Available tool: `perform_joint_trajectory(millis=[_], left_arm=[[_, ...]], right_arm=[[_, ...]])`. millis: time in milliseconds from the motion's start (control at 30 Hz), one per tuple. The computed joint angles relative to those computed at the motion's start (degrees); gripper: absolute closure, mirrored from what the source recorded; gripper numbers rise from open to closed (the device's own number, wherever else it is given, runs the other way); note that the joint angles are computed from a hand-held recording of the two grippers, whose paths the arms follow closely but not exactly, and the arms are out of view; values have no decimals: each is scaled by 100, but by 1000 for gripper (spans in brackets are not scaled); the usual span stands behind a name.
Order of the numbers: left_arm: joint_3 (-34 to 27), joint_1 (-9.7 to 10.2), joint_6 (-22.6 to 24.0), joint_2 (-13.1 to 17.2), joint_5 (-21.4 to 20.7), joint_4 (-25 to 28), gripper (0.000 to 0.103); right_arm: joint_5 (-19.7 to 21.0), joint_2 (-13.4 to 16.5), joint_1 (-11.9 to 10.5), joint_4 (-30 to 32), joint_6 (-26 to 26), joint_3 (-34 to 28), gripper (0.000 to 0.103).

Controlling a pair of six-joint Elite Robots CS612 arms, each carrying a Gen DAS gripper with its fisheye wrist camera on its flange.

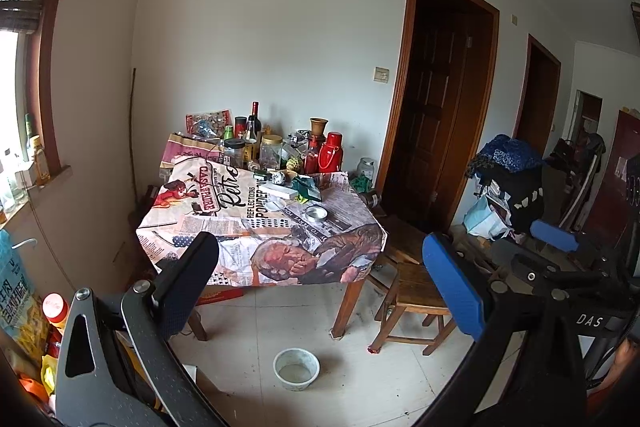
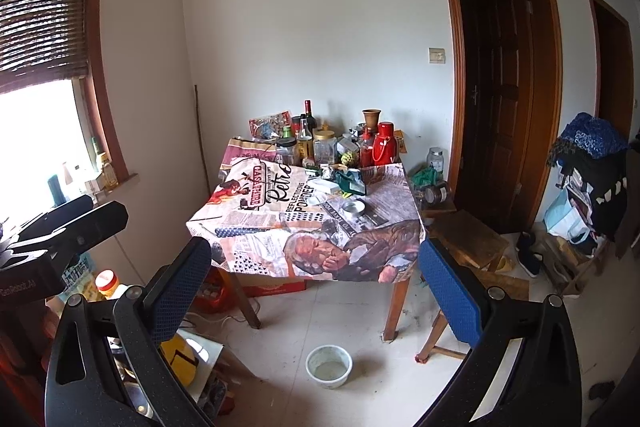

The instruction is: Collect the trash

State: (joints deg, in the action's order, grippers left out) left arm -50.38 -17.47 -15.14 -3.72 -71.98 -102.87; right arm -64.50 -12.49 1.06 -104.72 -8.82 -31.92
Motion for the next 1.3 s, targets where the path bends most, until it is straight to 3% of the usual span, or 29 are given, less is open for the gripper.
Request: perform_joint_trajectory(millis=[1300], left_arm=[[140,4,-54,-8,21,-39,0]], right_arm=[[5,-193,50,-208,-74,470,0]])
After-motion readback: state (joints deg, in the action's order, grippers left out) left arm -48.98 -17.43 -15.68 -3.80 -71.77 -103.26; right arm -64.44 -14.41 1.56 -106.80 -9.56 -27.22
